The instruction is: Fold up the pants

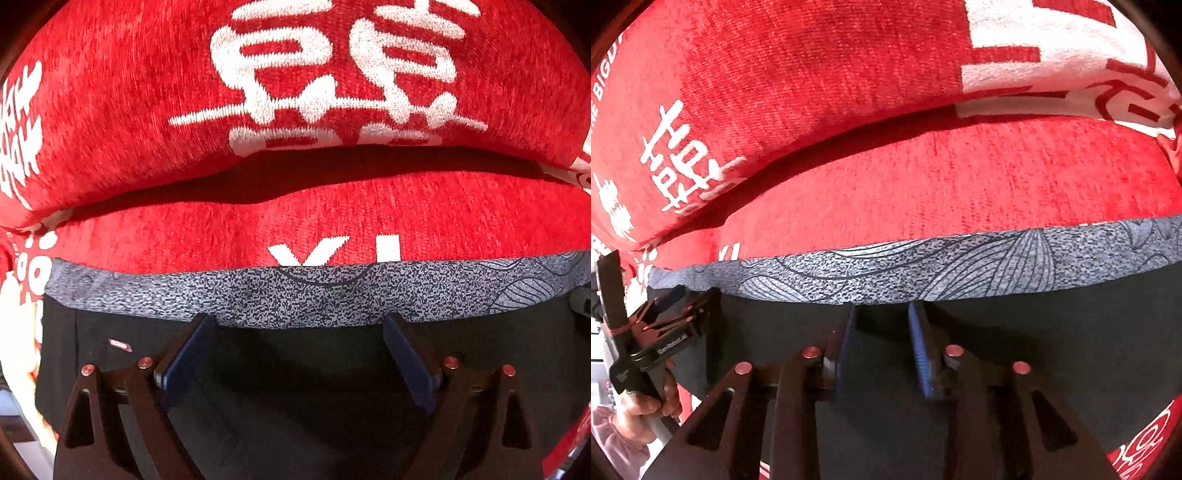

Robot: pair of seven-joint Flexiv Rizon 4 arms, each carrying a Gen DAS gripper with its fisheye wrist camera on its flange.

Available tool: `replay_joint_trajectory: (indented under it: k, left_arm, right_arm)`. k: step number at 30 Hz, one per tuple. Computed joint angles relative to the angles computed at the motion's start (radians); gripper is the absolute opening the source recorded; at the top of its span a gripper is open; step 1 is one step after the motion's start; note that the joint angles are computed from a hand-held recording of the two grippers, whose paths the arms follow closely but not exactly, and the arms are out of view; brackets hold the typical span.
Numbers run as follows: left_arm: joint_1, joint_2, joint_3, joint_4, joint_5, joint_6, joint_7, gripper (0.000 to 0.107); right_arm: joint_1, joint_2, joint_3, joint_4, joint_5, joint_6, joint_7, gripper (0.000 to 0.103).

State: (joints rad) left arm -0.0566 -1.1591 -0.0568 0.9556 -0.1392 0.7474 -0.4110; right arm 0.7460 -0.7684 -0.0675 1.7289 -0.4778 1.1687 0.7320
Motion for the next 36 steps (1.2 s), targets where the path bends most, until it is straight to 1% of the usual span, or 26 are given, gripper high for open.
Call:
replay_joint_trajectory:
  k: [1, 2, 4, 5, 8, 12, 13, 14, 16, 18, 20, 21, 23, 26, 31, 32, 36]
  left_arm:
    - [-0.004, 0.024, -0.006, 0.045, 0.017, 0.032, -0.013, 0.094]
    - [-0.016, 0.047, 0.006, 0.083, 0.017, 0.054, -0.016, 0.094]
    - [-0.029, 0.079, 0.016, 0.120, 0.034, 0.061, -0.022, 0.094]
    - [-0.034, 0.085, 0.022, 0.126, 0.044, 0.063, -0.023, 0.094]
    - [-0.034, 0.133, 0.024, 0.192, 0.065, 0.084, -0.008, 0.094]
    - [-0.024, 0.220, 0.014, 0.322, 0.071, 0.128, 0.012, 0.094]
    - [-0.026, 0.235, 0.015, 0.343, 0.072, 0.133, 0.011, 0.094]
    - [-0.008, 0.263, 0.012, 0.375, 0.068, 0.134, 0.027, 0.094]
    - [0.000, 0.305, 0.013, 0.428, 0.069, 0.141, 0.041, 0.094]
    - [-0.006, 0.308, 0.013, 0.445, 0.071, 0.153, 0.046, 0.094]
    - [-0.008, 0.334, 0.005, 0.491, 0.071, 0.168, 0.059, 0.094]
    - [-0.012, 0.326, 0.005, 0.486, 0.071, 0.169, 0.063, 0.094]
    - [-0.015, 0.356, -0.002, 0.533, 0.071, 0.177, 0.077, 0.094]
    - [-0.021, 0.393, -0.007, 0.593, 0.071, 0.186, 0.094, 0.094]
    - [-0.035, 0.451, -0.013, 0.684, 0.068, 0.192, 0.109, 0.094]
    - [-0.039, 0.460, -0.013, 0.696, 0.067, 0.188, 0.108, 0.094]
    - [-0.043, 0.510, -0.031, 0.771, 0.046, 0.181, 0.119, 0.094]
  right_arm:
    - [0.007, 0.003, -0.011, 0.014, -0.005, 0.026, 0.016, 0.033]
    - [0.022, 0.014, -0.034, 0.046, -0.010, 0.074, 0.052, 0.033]
    - [0.075, 0.034, -0.100, 0.104, -0.023, 0.149, 0.142, 0.034]
    - [0.100, 0.049, -0.122, 0.128, -0.027, 0.158, 0.175, 0.034]
    - [0.146, 0.080, -0.152, 0.171, -0.045, 0.168, 0.236, 0.034]
    - [0.226, 0.121, -0.202, 0.242, -0.089, 0.197, 0.359, 0.037]
    - [0.231, 0.119, -0.211, 0.244, -0.097, 0.210, 0.382, 0.037]
    - [0.255, 0.124, -0.227, 0.257, -0.106, 0.218, 0.418, 0.038]
    - [0.284, 0.133, -0.239, 0.265, -0.122, 0.207, 0.467, 0.041]
    - [0.294, 0.144, -0.236, 0.271, -0.140, 0.194, 0.508, 0.043]
    - [0.319, 0.150, -0.259, 0.289, -0.179, 0.207, 0.573, 0.043]
    - [0.323, 0.153, -0.262, 0.295, -0.194, 0.208, 0.595, 0.043]
    - [0.328, 0.156, -0.262, 0.301, -0.220, 0.205, 0.640, 0.043]
    - [0.382, 0.184, -0.306, 0.354, -0.291, 0.216, 0.757, 0.043]
    - [0.421, 0.214, -0.334, 0.402, -0.394, 0.211, 0.908, 0.043]
    - [0.422, 0.224, -0.327, 0.410, -0.407, 0.197, 0.927, 0.043]
    - [0.403, 0.277, -0.247, 0.444, -0.405, 0.088, 0.977, 0.043]
